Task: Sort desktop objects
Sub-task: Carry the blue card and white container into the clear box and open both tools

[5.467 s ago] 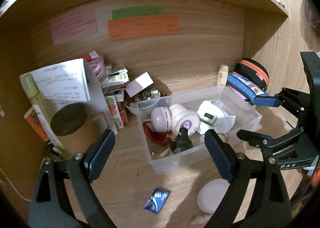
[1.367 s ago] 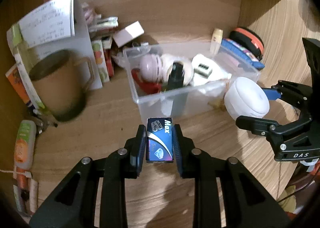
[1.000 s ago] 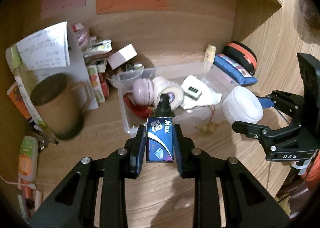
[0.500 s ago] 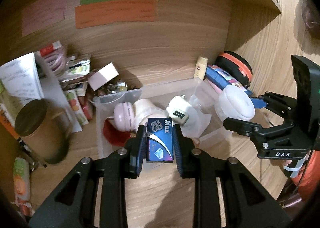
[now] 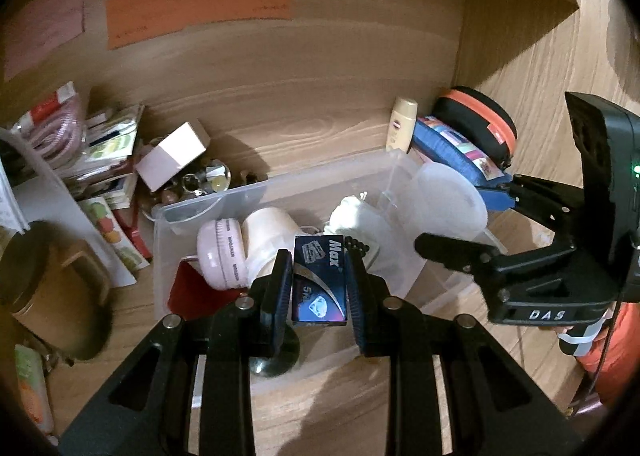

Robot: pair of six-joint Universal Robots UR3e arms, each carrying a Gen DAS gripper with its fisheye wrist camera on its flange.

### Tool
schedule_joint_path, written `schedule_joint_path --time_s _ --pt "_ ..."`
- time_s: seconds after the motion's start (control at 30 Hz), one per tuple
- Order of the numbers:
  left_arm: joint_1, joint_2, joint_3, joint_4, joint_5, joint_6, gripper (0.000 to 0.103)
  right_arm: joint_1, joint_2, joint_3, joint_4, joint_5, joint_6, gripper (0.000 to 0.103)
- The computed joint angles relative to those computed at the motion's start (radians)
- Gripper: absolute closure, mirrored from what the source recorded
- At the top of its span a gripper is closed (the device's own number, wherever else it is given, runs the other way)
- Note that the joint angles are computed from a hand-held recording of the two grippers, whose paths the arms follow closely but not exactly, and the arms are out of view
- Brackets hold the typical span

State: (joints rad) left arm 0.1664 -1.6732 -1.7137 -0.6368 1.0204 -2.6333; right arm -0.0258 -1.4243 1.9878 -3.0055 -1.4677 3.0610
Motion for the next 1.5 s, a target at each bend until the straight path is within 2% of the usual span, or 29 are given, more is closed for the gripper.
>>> schedule_joint_path --time_s 0.3,0.4,0.63,1.0,1.23,1.43,1.5 --pt "-0.044 -0.082 0.07 -0.016 0.026 -0.01 0.077 0.004 0.061 -0.037 -0.002 -0.004 -0.02 0.041" --pt "-0.064 -0.101 0.078 -0.007 0.042 -0.013 0.077 -0.013 0.058 -0.027 -0.009 0.035 -0.013 0.041" --pt "-0.091 -0.12 0.072 0.047 0.09 -0.028 0.077 -0.01 0.068 -0.028 -0.012 0.041 -0.023 0.04" --pt "-0.094 -0.112 0.052 0.073 0.077 -0.024 0.077 0.008 0.076 -0.017 -0.045 0.004 -0.041 0.04" --pt "-0.083 -0.112 0.057 0.06 0.058 -0.029 0.077 -0.003 0.058 0.005 -0.067 0.028 -0.026 0.04" --pt "-0.074 -0.105 0.059 0.055 0.045 -0.035 0.073 0.002 0.054 0.012 -0.083 0.012 -0.017 0.033" --pt "-0.068 -0.101 0.057 0.058 0.038 -0.04 0.068 0.004 0.055 0.012 -0.089 0.007 -0.015 0.033"
